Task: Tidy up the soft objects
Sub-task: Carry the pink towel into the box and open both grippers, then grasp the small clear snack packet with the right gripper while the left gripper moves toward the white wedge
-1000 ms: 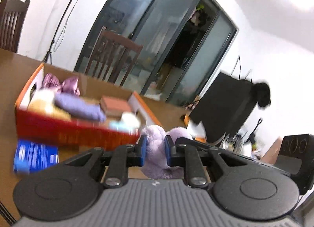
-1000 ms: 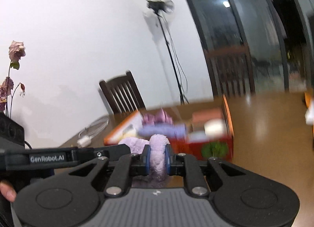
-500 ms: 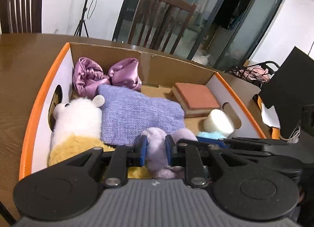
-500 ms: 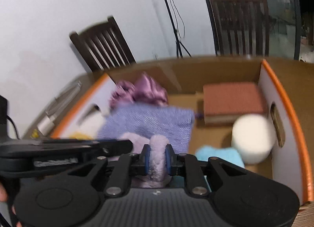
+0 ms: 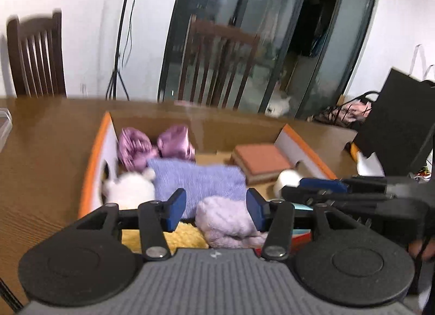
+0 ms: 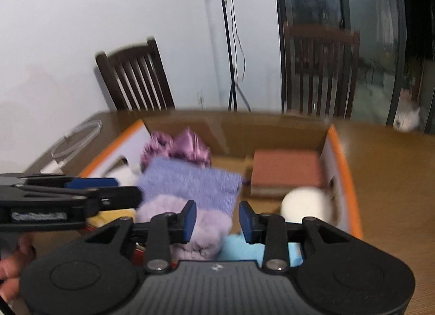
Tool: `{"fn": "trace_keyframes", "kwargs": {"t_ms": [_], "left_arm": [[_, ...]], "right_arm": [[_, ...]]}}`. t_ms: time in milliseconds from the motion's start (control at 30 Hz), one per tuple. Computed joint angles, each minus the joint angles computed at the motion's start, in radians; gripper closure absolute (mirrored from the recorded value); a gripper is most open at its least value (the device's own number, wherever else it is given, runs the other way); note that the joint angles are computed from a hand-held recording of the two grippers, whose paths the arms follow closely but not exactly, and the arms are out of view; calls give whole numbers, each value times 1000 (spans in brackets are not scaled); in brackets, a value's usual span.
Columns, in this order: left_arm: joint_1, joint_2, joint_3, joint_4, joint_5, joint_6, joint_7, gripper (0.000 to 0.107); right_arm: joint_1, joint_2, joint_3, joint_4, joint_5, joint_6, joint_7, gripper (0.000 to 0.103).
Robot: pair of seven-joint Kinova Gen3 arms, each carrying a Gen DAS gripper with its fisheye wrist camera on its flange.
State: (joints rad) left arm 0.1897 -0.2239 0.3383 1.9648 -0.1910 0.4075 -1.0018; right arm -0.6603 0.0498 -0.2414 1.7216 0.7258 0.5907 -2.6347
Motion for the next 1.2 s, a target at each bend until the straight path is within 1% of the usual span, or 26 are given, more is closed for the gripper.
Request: {"fn": "trace_keyframes", "kwargs": {"t_ms": [33, 100, 133, 167, 233, 267, 300, 400, 467, 533, 600, 733, 767, 833, 867, 933, 967, 1067, 1100, 1133, 1167, 1200], "left_arm": [[-9, -33, 14, 3, -17, 13, 10, 57], [-56, -120, 72, 11, -58, 58, 48, 57], [-66, -156, 84, 15, -60, 72, 49, 57], [-66, -200, 87, 24, -54, 85, 43, 56], [-76, -271, 100, 42, -33, 97, 31, 52], [-92, -306, 118, 50, -25, 105, 31, 46], [-115, -333, 140, 52, -17, 115, 33, 42], [-197, -410, 214, 52, 8, 167, 42, 41], [-226, -485, 244, 71, 38, 194, 50, 37], [-209, -556, 250, 107, 85, 216, 52, 34], [-168, -610, 249, 145, 136, 252, 41, 32], [-152, -720, 279, 180, 239, 377, 56, 32], [-136, -753, 267, 194, 263, 415, 59, 31], [-130, -773, 252, 208, 297, 448, 47, 31], [-140, -776, 247, 212, 306, 458, 37, 31], [-181, -776, 247, 213, 311, 464, 19, 31], [-205, -778, 251, 214, 313, 459, 13, 31], [-228, -783, 244, 229, 330, 437, -9, 31], [-236, -774, 245, 232, 335, 428, -18, 31], [-241, -762, 247, 239, 340, 419, -27, 31], [-246, -752, 248, 247, 345, 410, -33, 31], [-251, -742, 248, 254, 350, 400, -36, 31]], "right_arm": [[-8, -27, -4, 9, 31, 12, -22, 69], [-4, -88, -30, 31, 80, 31, -57, 63], [4, -125, -52, 46, 106, 43, -77, 62], [12, -153, -71, 57, 117, 52, -81, 59], [30, -213, -110, 84, 133, 66, -89, 55], [38, -238, -130, 95, 136, 73, -94, 52], [48, -260, -149, 107, 138, 76, -100, 50], [84, -312, -214, 143, 154, 83, -126, 50], [118, -344, -286, 174, 181, 109, -171, 49], [143, -392, -344, 225, 180, 106, -220, 48], [159, -436, -389, 282, 158, 79, -264, 47], [160, -517, -490, 388, 52, 53, -313, 47], [166, -534, -513, 409, 25, 41, -327, 47], [156, -546, -539, 440, -33, 20, -317, 47], [161, -538, -555, 441, -55, 25, -302, 47], [208, -519, -625, 431, -77, 44, -291, 47], [231, -514, -642, 428, -83, 32, -282, 47], [283, -506, -667, 422, -100, -20, -260, 48], [308, -497, -685, 415, -102, -33, -243, 49], [342, -486, -721, 410, -97, -43, -242, 51], [362, -475, -739, 405, -102, -45, -227, 59], [386, -459, -764, 396, -107, -43, -212, 63]]}}
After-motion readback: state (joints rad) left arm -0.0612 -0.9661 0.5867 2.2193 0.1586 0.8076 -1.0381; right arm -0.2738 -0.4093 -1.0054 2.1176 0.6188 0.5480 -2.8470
